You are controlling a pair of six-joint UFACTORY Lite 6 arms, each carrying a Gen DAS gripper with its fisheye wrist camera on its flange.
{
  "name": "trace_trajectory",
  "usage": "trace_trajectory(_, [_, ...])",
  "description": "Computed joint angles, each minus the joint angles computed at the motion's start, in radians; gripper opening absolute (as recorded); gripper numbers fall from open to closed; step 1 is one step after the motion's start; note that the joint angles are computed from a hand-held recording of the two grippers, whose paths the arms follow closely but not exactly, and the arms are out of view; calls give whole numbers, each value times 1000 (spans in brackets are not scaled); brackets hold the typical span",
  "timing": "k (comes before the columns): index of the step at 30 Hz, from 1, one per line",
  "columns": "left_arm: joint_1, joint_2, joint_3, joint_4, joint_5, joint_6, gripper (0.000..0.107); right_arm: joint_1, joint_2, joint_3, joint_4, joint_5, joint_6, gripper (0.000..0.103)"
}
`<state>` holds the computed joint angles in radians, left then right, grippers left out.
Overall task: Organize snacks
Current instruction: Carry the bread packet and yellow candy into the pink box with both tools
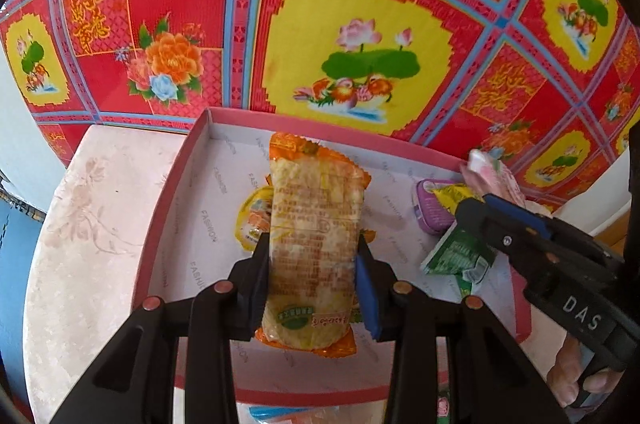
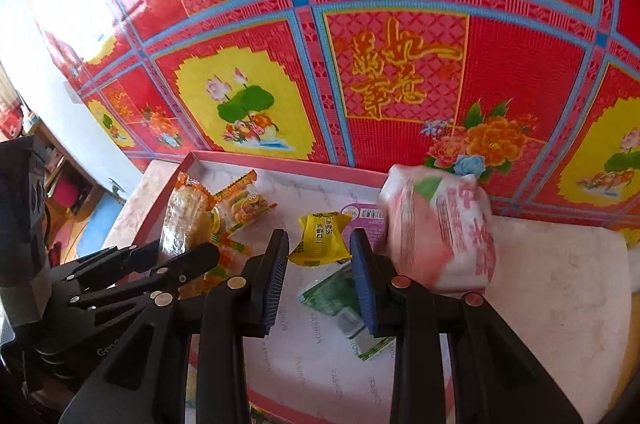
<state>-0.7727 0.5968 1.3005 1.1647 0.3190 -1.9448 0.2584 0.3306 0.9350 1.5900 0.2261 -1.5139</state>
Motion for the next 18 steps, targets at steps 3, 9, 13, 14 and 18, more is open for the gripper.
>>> trace_trajectory(3, [2, 31, 38, -30, -1, 40, 39, -4, 11, 6, -14, 5, 17, 33])
trace_trajectory(9, [-6, 81, 104, -108, 14, 130, 41, -12, 2, 5, -72, 49, 76, 33])
trace_trajectory(13, [-11, 86, 124, -150, 22, 166, 51, -12, -26, -12, -69, 61, 69, 40])
trace_trajectory(14, [-16, 82, 121, -152, 28, 165, 53, -13, -33, -16, -68, 65, 67, 46])
trace_trajectory(18, [-34, 59, 115, -174, 56, 186, 58, -12, -77, -51, -68, 71, 64, 56])
